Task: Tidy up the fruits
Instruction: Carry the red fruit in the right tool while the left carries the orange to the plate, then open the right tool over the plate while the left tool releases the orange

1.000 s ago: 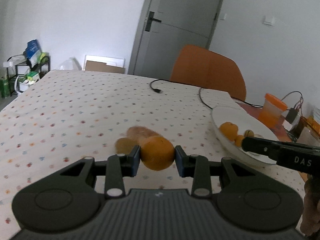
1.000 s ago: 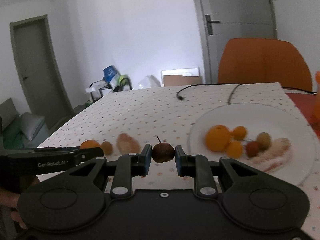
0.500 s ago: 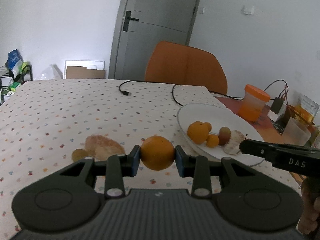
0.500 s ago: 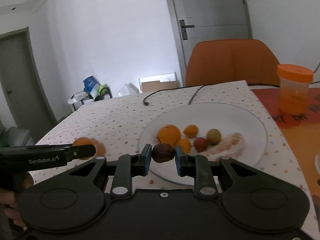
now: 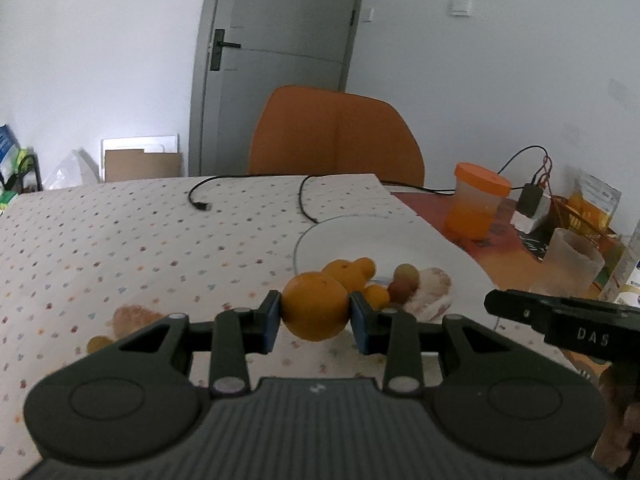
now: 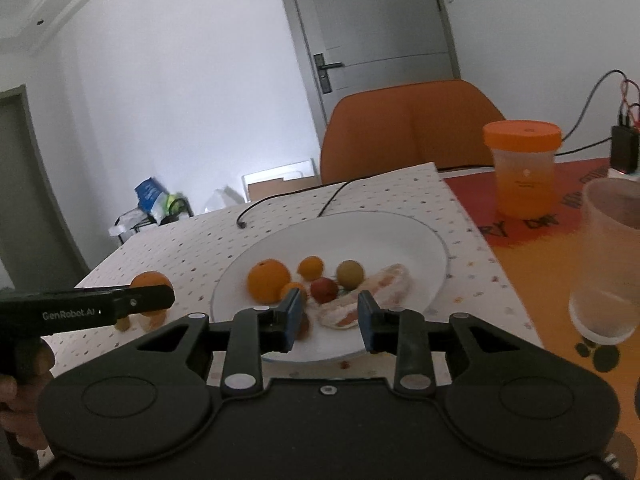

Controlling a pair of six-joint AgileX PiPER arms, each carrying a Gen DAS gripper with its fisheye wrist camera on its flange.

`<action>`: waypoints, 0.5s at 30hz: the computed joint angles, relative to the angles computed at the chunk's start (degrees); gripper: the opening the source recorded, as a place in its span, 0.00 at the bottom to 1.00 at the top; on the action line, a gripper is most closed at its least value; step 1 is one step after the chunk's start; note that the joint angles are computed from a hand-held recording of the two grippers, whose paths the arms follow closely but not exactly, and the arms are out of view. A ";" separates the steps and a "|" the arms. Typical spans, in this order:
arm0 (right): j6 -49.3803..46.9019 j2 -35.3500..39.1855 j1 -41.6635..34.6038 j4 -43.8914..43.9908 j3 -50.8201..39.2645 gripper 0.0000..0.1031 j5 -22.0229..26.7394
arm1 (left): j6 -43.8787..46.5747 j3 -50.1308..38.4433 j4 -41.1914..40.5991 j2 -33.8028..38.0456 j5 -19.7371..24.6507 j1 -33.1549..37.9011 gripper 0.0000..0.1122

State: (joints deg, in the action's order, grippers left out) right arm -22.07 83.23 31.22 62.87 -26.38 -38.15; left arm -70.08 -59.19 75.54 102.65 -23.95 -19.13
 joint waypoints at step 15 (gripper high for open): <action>3.64 -3.68 -1.22 -2.13 4.42 0.31 -0.98 | 1.82 -2.87 -2.98 0.44 2.64 -4.58 0.36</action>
